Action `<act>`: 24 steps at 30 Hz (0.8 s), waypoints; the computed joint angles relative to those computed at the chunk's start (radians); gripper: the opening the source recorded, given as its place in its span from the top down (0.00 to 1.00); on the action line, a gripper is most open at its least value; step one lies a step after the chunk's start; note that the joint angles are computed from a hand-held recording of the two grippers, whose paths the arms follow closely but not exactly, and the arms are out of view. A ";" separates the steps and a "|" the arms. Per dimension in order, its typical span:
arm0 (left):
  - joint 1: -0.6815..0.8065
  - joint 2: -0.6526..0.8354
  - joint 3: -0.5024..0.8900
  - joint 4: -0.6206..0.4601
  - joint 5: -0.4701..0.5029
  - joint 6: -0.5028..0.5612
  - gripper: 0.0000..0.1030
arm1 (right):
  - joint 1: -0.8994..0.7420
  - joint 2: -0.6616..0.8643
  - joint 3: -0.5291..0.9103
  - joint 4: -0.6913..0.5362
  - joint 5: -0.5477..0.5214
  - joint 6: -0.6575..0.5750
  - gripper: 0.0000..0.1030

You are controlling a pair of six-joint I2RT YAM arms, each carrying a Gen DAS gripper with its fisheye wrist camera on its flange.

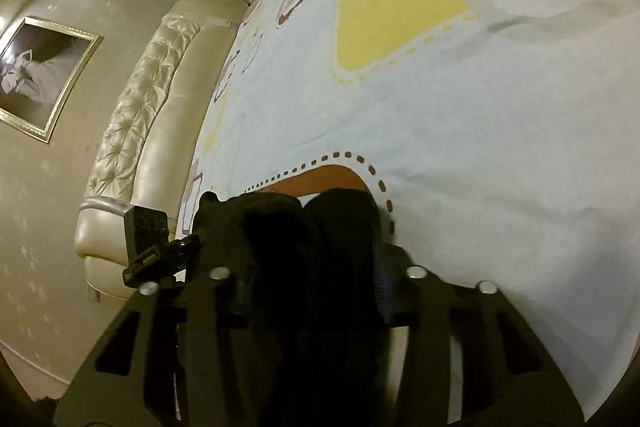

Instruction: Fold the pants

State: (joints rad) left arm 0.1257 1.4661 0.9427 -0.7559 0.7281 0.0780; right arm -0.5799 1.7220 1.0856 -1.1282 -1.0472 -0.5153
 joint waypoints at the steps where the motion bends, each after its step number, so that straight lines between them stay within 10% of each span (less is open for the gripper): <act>1: -0.002 -0.003 0.003 0.001 -0.012 0.010 0.59 | -0.004 -0.006 -0.008 0.002 -0.006 0.000 0.64; 9: -0.007 -0.068 0.004 -0.001 -0.078 0.059 0.76 | 0.006 -0.077 -0.041 0.064 -0.001 0.054 0.70; 24: -0.031 0.124 0.227 0.044 -0.183 0.034 0.77 | 0.154 -0.035 0.058 0.347 -0.007 0.372 0.71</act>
